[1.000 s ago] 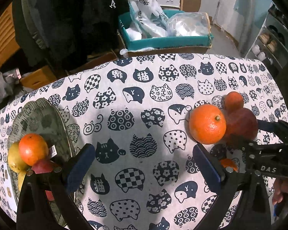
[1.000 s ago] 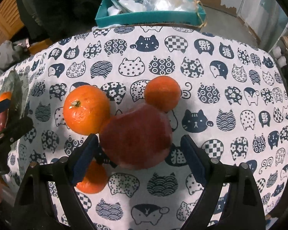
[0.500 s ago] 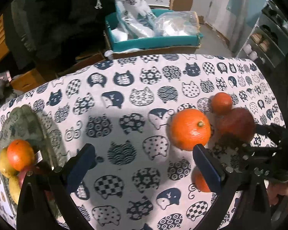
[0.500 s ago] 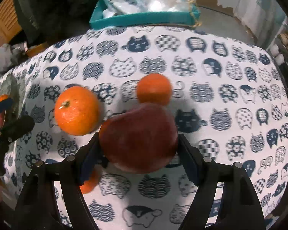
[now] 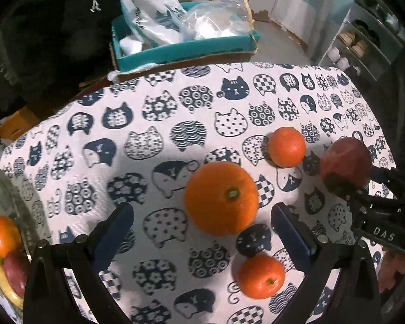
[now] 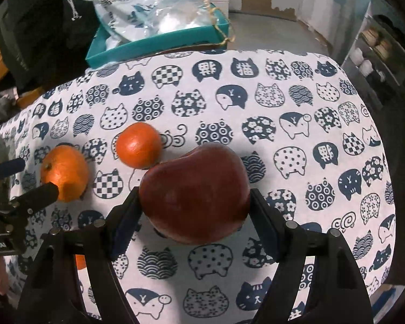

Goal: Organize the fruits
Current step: 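Lower the right tool onto a red apple while the left tool approaches a large orange, then lift the apple with the right tool while the left tool grasps and lifts the orange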

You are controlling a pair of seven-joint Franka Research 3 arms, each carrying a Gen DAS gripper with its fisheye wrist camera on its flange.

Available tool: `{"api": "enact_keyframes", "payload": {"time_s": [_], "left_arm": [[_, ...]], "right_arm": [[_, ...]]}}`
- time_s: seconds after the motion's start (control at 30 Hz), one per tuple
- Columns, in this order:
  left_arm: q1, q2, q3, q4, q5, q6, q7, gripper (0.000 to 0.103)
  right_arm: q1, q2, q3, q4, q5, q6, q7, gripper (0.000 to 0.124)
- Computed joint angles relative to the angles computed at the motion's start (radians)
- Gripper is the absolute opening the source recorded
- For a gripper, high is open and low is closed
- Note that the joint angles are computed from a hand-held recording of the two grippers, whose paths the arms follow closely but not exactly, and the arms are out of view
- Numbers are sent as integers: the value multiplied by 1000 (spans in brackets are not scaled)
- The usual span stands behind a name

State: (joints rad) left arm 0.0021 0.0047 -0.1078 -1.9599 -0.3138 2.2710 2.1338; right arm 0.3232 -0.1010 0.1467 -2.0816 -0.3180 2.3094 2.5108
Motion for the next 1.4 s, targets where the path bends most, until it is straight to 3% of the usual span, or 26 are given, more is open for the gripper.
{"api": "enact_keyframes", "payload": {"time_s": [0.33,0.63,0.77,1.4], "left_arm": [[-2,42,-13,25,9,-16,-43,102],[16,55,-18,43,-59,-70,-1,64],[2,23,-21,-1,-12,-16,2,64],[6,-83,37,-16,-88,8,30,63]], "right_arm": [[-1,-11,2,-15,-5,8,10,77],[-1,-7,5,-13,-8,12,15,77],[-1,-9,6,-13,-14,13,19,77],[11,-40,32,44,-91,-36,50,77]]}}
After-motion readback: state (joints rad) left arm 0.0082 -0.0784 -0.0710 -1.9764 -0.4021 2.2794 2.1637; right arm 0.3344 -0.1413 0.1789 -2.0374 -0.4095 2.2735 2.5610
